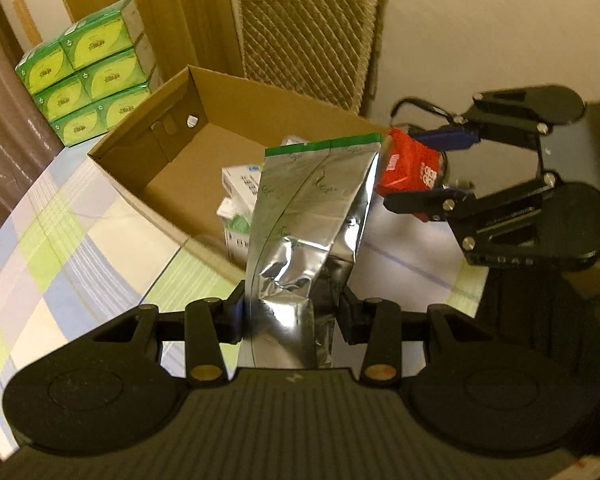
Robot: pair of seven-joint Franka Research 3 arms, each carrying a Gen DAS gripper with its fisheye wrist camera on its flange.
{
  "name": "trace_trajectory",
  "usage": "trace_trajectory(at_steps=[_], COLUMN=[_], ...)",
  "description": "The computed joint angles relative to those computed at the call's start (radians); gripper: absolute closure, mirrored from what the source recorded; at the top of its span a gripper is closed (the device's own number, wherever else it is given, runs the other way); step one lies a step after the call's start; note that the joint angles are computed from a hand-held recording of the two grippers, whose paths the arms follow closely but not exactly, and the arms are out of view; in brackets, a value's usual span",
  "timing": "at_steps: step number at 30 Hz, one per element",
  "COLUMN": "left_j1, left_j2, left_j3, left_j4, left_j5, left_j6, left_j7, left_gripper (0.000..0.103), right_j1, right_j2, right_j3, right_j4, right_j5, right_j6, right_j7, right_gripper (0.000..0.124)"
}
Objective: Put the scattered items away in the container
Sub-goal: 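Carry the red packet in the right gripper while the left carries the foil bag to the cardboard box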
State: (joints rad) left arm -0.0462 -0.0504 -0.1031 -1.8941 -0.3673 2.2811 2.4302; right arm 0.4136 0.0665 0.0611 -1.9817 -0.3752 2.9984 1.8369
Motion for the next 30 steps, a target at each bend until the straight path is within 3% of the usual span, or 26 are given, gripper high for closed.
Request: trace_trajectory(at_steps=[16, 30], left_j1=[0.031, 0.049], left_j2=[0.223, 0.325], left_j3=[-0.067, -0.101], left_j4=[0.241, 0.316], left_j5=[-0.018, 0.025], left_j6=[0.044, 0.144], left_j7=[-0.387, -0.640], left_gripper=[0.065, 0.065], right_j1=[0.011, 0.028], right_j2=[0.169, 0.260], right_j3=[-0.045, -0.074], right_j4=[0.212, 0.318], right_j5=[0.212, 0.290], right_j6=[-0.028, -0.061], right_j7=[-0.185, -0.245], right_gripper=[0.081, 0.081])
